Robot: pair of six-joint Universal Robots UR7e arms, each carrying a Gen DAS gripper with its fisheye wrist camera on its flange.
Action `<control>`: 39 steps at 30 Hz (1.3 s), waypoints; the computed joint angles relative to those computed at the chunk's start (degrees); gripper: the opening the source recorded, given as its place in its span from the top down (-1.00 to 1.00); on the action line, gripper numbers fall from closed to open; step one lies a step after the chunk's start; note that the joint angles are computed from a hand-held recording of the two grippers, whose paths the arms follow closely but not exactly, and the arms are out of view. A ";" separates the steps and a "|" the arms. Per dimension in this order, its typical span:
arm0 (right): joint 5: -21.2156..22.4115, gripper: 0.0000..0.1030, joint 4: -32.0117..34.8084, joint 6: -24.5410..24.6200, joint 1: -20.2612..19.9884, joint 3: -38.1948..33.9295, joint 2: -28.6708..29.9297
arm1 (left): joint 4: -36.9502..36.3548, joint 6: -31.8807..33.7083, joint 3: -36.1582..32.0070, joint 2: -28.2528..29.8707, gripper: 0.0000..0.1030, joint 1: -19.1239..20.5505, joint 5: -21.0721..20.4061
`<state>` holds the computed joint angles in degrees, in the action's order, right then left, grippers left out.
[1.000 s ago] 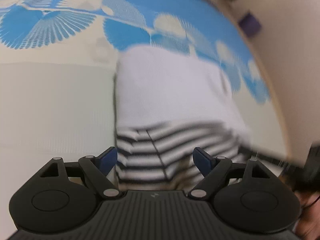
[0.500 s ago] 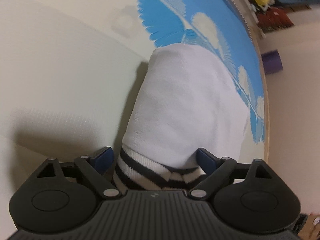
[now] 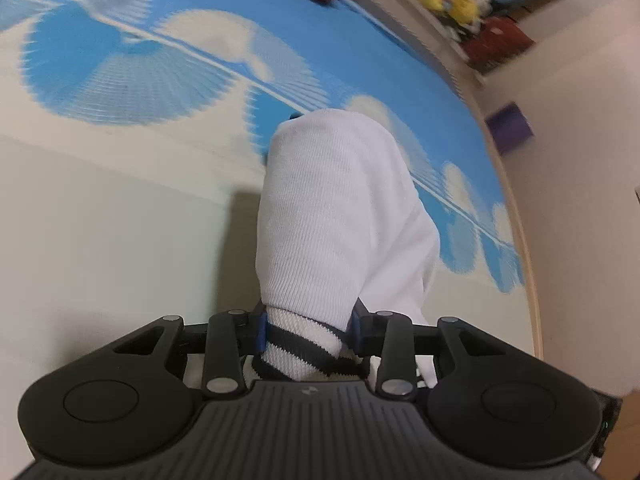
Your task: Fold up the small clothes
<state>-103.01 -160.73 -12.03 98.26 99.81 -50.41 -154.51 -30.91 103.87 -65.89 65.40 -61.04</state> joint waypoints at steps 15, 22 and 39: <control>-1.05 0.93 2.84 -0.71 3.43 -2.42 3.52 | 22.33 10.13 2.01 -7.72 -0.16 -1.76 7.51; -5.47 0.85 10.72 -0.47 4.44 -5.80 5.45 | 26.91 8.35 0.94 -6.09 -0.36 -2.77 12.99; 13.37 0.04 -2.36 17.07 0.39 -20.08 16.35 | 22.70 6.65 0.98 -8.48 -0.33 -0.92 7.83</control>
